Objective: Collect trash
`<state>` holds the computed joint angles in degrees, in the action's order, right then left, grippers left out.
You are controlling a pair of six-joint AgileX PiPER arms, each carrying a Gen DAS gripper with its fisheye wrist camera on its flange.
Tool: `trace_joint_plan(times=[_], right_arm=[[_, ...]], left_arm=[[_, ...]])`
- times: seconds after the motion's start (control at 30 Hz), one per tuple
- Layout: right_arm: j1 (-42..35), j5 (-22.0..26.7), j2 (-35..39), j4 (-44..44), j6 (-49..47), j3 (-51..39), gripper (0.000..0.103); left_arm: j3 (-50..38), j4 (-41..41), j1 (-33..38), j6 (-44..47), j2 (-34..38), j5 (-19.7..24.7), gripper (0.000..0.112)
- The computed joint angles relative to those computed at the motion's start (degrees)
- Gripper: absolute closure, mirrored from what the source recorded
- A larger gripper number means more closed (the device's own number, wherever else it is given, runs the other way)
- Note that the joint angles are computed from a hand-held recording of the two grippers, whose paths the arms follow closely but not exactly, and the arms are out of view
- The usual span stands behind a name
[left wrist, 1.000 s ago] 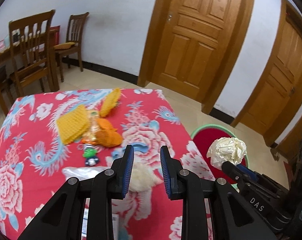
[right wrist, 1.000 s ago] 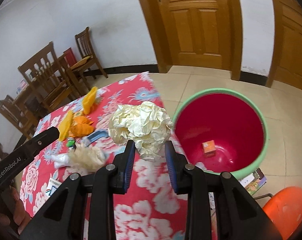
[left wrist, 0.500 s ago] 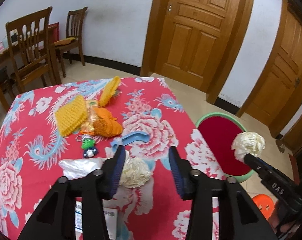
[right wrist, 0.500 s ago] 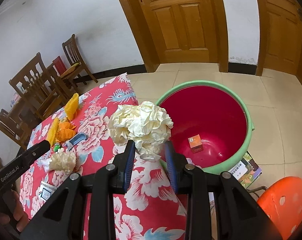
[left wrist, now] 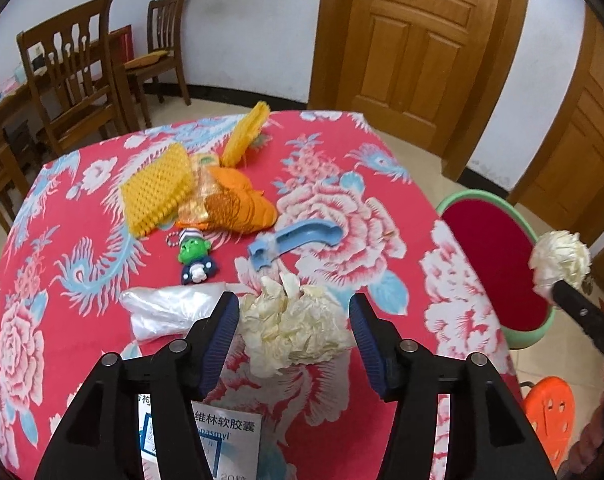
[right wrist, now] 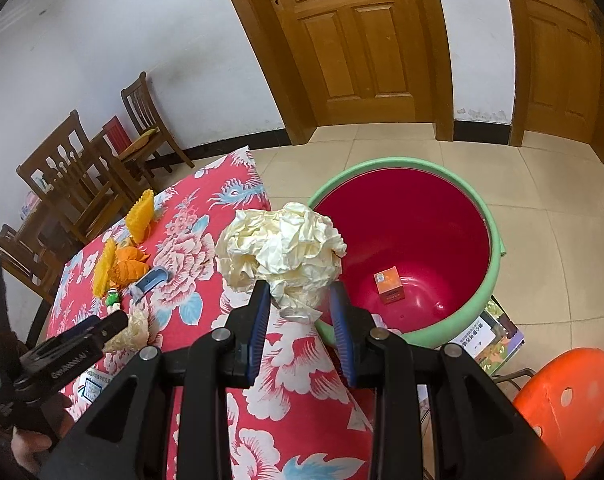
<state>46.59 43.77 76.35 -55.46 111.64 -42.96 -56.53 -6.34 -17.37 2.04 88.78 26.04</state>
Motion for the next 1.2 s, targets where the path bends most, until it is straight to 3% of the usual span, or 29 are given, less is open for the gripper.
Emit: trace_joint_plan(times=[0.23,0.33,0.4,0.6,0.73,1.2], right_arm=[[-0.9,-1.0,-0.3,0.0,0.6,0.9,0.069],[-1.5,-1.5,-0.6,-0.3,0.9,1.4,0.069],[-1.8,-1.7,-1.0,-0.4,1.1,1.8,0.069],[-2.9,-2.7,-1.9,-1.0,2.0,3.1,0.069],[-3.8,-3.2,-2.8,-1.2,2.2,4.1,0.069],[-9.2,-7.2,-5.0,-1.3,2.4,8.3,0.069]], left_arm=[[0.4,3.2,-0.2,-3.2,1.9,-1.5,0.057],[1.1,4.9,-0.5,-4.4,1.5,-2.6,0.071],[1.3,5.7,-0.9,-5.1,0.8,-3.0,0.091],[0.8,-0.7,-0.1,0.6,0.0,-1.6,0.101],[0.4,-5.4,-0.3,4.4,-1.1,-0.6,0.104],[-4.6,-7.5,-7.1,4.4,-1.2,0.7,0.104]])
